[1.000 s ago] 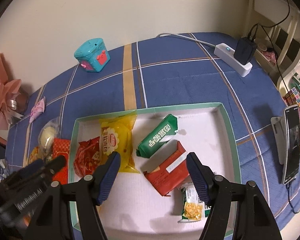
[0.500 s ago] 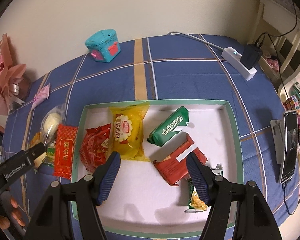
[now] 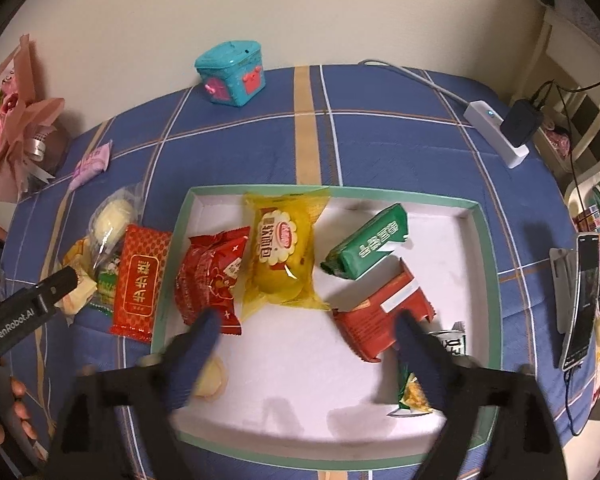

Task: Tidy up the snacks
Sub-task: 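Move left tool to the white pastry pack while right tool approaches the yellow roll pack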

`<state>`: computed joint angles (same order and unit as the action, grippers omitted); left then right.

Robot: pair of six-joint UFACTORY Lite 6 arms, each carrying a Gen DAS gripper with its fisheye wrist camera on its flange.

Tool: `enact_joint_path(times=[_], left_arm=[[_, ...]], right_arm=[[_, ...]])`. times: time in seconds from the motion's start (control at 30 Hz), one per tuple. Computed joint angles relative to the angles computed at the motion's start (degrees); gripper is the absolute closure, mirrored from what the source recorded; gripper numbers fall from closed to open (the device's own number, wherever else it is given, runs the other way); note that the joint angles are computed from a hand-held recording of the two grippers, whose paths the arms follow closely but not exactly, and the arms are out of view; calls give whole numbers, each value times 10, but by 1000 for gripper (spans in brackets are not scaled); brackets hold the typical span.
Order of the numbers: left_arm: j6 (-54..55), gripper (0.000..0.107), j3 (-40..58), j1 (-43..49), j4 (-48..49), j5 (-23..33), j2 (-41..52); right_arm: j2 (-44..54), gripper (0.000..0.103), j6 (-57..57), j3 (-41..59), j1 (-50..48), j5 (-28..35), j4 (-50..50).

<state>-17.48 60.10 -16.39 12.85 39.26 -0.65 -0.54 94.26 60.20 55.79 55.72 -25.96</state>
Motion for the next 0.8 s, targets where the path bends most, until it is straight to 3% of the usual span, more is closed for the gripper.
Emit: enact_joint_path(times=[0.27, 0.3, 0.53, 0.8], left_arm=[[3, 10, -5, 33, -3, -8, 10], [6, 4, -6, 38, -8, -12, 8], [59, 4, -12, 91, -55, -33, -3], [140, 4, -7, 174, -84, -27, 5]], right_arm=[[11, 0, 7, 5, 4, 2, -5], [11, 0, 6, 4, 3, 1, -5], [31, 0, 22, 17, 5, -5, -13], [128, 0, -10, 119, 11, -21, 4]])
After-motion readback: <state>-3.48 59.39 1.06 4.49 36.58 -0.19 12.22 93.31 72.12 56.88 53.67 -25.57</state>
